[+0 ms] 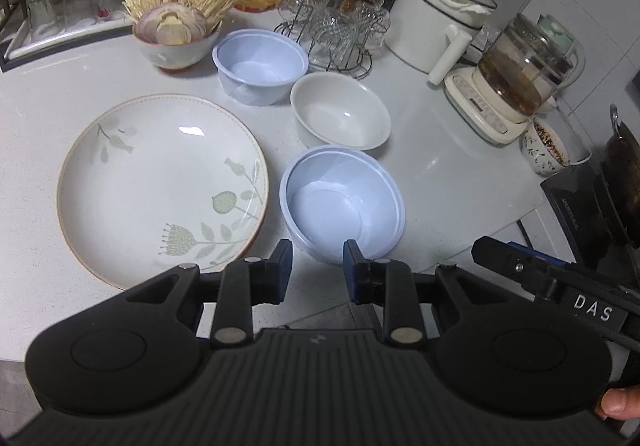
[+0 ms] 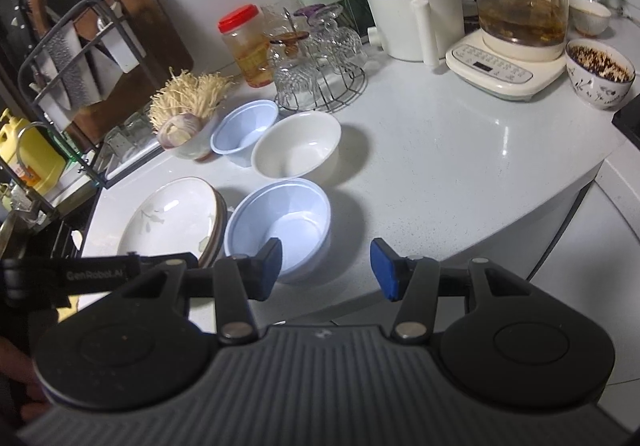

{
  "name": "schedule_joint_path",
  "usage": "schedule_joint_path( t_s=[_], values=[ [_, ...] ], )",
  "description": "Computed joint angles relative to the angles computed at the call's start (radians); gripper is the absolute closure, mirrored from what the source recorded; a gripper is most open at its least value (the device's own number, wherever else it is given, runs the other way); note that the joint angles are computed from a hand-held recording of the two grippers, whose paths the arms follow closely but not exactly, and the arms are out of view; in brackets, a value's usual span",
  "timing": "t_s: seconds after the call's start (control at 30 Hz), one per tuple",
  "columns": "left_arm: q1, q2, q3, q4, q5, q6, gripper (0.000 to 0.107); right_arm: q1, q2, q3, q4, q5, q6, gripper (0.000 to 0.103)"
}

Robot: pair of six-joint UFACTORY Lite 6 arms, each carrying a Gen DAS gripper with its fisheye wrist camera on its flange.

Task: Organize plates and bowls
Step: 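Close both tools on the rim of the nearest light blue bowl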

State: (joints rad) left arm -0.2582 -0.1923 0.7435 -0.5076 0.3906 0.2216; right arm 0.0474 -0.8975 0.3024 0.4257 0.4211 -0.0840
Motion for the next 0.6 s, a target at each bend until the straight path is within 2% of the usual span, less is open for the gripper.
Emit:
schedule_joint_path(
  t_s=[0.23,0.4,0.47,0.53,0.6],
  values=[
    [0.018,0.178,0.055,-0.214,-0.009,0.169,0.076,-0.045,0.254,0.036,0.410,-0.083,-0.423,0.051],
    [0.051,0.288,0.086,-0.400,0.016,0.288,0.076,-0.057,0.411,0.064,0.780,-0.103,-0.786,0.051],
    [0.041,0.326,0.106,-0.398,0.006,0.267,0.076,-0.059,0.471,0.087,0.870,-0.105,-0.870,0.051],
    [0.042,0.352,0.123,-0.453,0.013,0.289,0.075,-0.066,0.534,0.114,0.941,-0.100,-0.945,0.057],
    [0.040,0.380,0.147,-0.472,0.019,0.286,0.075,-0.075,0.592,0.140,0.991,-0.089,-0.997,0.058]
  ],
)
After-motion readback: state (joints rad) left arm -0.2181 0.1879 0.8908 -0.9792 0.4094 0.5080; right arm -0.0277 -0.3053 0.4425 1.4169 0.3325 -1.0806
